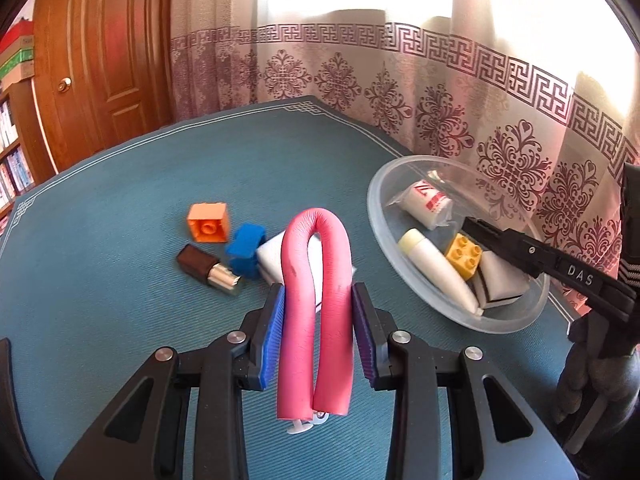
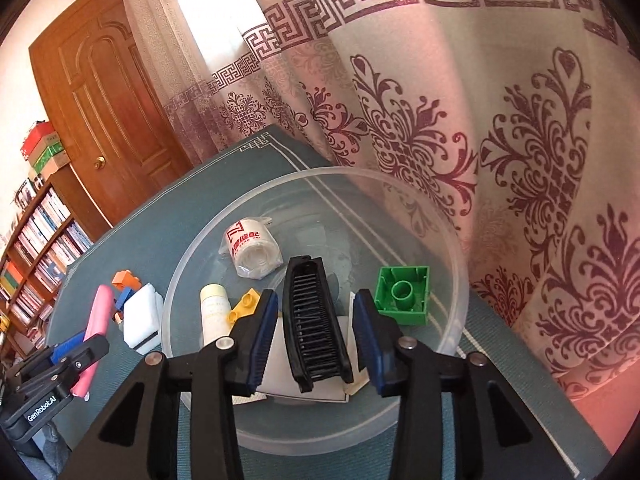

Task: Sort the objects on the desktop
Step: 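Carry the black comb into the bowl with the right gripper while the left carries the pink tube toward it, then lower the pink tube and black comb into the bowl and open both grippers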

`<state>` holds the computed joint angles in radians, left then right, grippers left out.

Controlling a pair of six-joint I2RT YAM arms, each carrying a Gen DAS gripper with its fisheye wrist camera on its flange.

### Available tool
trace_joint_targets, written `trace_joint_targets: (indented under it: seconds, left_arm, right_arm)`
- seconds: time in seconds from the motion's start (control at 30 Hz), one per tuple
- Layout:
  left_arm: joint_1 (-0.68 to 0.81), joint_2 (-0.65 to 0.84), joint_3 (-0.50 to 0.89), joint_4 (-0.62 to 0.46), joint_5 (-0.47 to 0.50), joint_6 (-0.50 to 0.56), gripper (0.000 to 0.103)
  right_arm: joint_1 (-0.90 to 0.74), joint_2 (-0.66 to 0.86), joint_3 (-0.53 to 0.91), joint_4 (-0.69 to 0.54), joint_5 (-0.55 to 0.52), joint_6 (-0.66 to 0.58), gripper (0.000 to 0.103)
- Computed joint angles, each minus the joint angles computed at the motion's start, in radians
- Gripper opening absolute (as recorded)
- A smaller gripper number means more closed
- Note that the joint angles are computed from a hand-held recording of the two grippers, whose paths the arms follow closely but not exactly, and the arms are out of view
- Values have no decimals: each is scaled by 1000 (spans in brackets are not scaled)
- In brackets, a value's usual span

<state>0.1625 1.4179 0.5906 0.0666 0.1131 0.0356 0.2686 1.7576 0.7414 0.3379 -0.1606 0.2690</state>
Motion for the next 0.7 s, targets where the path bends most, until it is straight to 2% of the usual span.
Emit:
trace_joint_targets:
  seconds: [0.17,0.43,0.7]
  left_arm:
    - [-69,39,42,-1,-6,-23,36]
    - [-126,122,148,-27,55,-55,36]
    - [-182,217,250,-24,74,-80,36]
  right_arm:
    - [-1,-1,-5,9,-5,1,44]
    - [9,-28,-36,50,28,11,44]
    - [-7,-30,-39,56,46,23,44]
